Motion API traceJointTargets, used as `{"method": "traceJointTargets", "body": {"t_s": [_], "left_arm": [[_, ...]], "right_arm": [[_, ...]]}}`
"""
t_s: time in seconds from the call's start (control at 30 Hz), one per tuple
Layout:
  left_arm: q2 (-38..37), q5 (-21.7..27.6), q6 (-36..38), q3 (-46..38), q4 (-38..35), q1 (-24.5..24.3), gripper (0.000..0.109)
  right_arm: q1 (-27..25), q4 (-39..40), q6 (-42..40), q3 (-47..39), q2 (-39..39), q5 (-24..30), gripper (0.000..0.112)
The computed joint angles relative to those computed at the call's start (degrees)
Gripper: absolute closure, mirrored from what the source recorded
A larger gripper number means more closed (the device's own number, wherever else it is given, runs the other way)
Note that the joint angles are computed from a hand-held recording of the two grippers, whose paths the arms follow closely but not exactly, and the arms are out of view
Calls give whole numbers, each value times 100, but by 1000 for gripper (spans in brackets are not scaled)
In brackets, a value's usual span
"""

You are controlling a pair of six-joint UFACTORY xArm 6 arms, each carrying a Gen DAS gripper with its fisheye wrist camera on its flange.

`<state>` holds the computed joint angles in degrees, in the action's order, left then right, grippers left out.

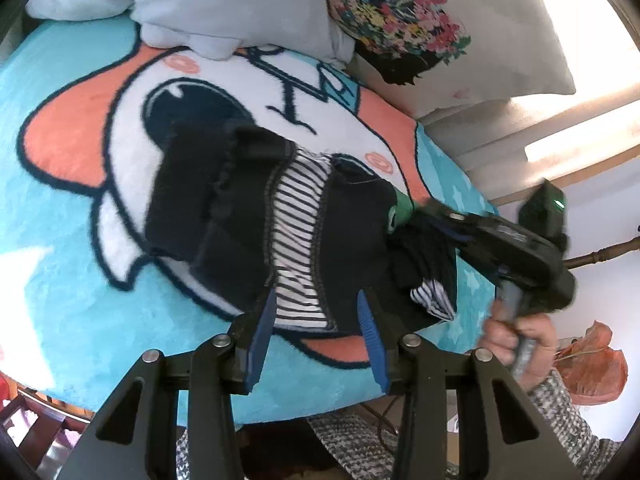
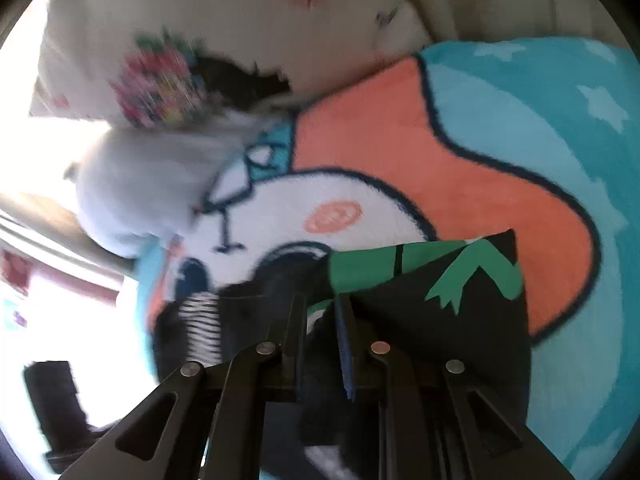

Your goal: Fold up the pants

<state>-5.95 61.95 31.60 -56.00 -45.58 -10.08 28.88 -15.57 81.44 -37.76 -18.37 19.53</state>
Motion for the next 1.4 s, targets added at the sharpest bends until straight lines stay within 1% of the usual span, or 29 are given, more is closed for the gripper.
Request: {"method": "traceJointTargets", "body": {"t_s": [0.07, 0.1, 0.17, 0.23, 0.27, 0.3, 0.37, 0.4, 0.43, 0.47, 0.53, 0.57, 0.6, 0.63, 0.67, 0.73, 0.77, 0.8, 0.83, 0.87, 1.0, 1.03, 1.07, 1.1, 1.13, 1.17, 1.27, 1.37, 1.4], "left_arm": [[-6, 14, 49, 9, -33, 80, 68], [-3, 14, 71, 8, -41, 118, 68], [36, 50, 104, -20, -72, 193, 68], [70, 89, 104, -51, -66, 236, 68], [92, 103, 96, -69, -62, 243, 68], [102, 117, 89, -79, -58, 241, 68], [86, 151, 103, -67, -37, 254, 68], [66, 164, 112, -53, -18, 259, 68], [40, 177, 127, -35, -2, 269, 68], [6, 188, 148, -11, 15, 287, 68], [-57, 197, 190, 36, 42, 361, 68], [-74, 197, 192, 49, 45, 406, 67], [-84, 205, 192, 56, 42, 463, 67], [-82, 198, 179, 55, 44, 519, 67], [-68, 185, 164, 48, 47, 567, 67], [-16, 152, 106, 25, 63, 650, 67], [13, 145, 78, 9, 77, 682, 67], [36, 131, 42, -6, 95, 716, 67], [50, 104, 8, -20, 113, 752, 67], [56, 76, -29, -32, 129, 780, 67], [44, -82, -221, 15, 183, 983, 67], [57, -95, -265, 28, 192, 1039, 67], [63, -106, -326, 57, 201, 1112, 67], [62, -118, -368, 81, 218, 1152, 67], [54, -138, -422, 113, 240, 1191, 67], [33, -156, -464, 158, 255, 1243, 67], [-62, -172, -488, 287, 256, 1399, 67], [-194, -199, -444, 426, 246, 1558, 67], [-225, -205, -428, 458, 255, 1607, 67]], "right_arm": [[31, -178, 254, 161, -433, 109, 94], [68, -366, 408, 178, -607, 289, 94], [278, -709, 650, 48, -829, 937, 94], [385, -510, 402, -102, -690, 1197, 94], [422, -326, 226, -229, -462, 1293, 94], [430, -246, 184, -278, -335, 1334, 94], [402, -30, -20, -445, 261, 1123, 93], [399, -230, 18, -501, 422, 1075, 94], [413, -501, 171, -544, 452, 1156, 94], [445, -532, 184, -708, 561, 1388, 93], [449, -231, -72, -787, 433, 1489, 91], [451, -316, 13, -707, 277, 1395, 91], [503, -582, 274, -620, 25, 1370, 90], [591, -856, 546, -598, -176, 1506, 88], [738, -1132, 791, -652, -334, 1841, 86], [935, -1315, 1007, -720, -378, 2239, 73], [971, -1213, 1030, -660, -337, 2237, 69], [951, -976, 949, -595, -248, 2145, 68], [917, -545, 769, -509, -69, 2048, 68], [912, -354, 699, -474, 76, 2022, 68], [1115, -878, 1219, -701, -30, 2351, 68], [1201, -1056, 1272, -884, -56, 2530, 68], [1277, -1187, 1224, -1093, -11, 2726, 68], [1310, -1260, 1136, -1274, 67, 2805, 66], [1324, -1262, 955, -1471, 196, 2790, 62], [1316, -1143, 681, -1691, 376, 2705, 61], [1242, -545, -209, -2448, 1270, 2275, 56], [1247, 103, -968, -3358, 2254, 2171, 50], [1239, 273, -1199, -3764, 2651, 2232, 48]]}}
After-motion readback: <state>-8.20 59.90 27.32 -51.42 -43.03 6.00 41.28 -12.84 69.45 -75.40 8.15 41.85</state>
